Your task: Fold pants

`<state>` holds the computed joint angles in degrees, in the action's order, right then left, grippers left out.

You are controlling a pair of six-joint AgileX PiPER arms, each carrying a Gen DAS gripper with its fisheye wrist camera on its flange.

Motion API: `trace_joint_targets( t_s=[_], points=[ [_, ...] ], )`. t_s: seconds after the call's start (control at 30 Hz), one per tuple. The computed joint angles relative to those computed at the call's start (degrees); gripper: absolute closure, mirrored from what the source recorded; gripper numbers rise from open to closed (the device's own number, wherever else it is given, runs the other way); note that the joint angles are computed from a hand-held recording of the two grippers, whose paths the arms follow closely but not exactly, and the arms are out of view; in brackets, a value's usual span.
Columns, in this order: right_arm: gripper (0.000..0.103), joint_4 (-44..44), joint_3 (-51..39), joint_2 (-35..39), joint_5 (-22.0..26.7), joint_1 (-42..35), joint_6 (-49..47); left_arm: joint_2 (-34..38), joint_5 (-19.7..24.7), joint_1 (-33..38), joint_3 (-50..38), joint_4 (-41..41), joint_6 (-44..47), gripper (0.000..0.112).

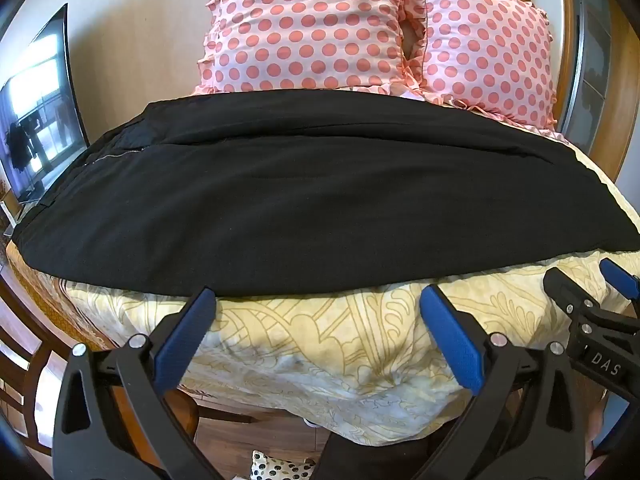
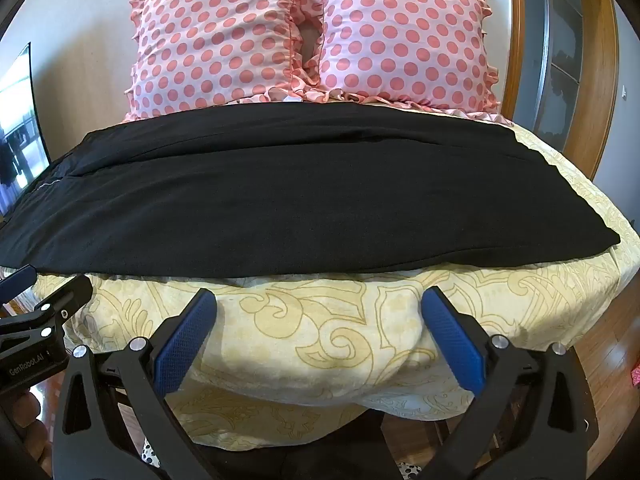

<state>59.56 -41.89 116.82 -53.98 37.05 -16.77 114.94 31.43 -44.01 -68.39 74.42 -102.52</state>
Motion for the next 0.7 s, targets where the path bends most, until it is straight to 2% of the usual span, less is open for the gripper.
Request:
trace_joint_targets(
  t_s=[0.7],
  points=[
    [0.002,0.11,-0.04,-0.10,0.15,-0.02,-0.19,0.01,0.18,-0.10,0.16,0.89,-0.85,0.011]
  ],
)
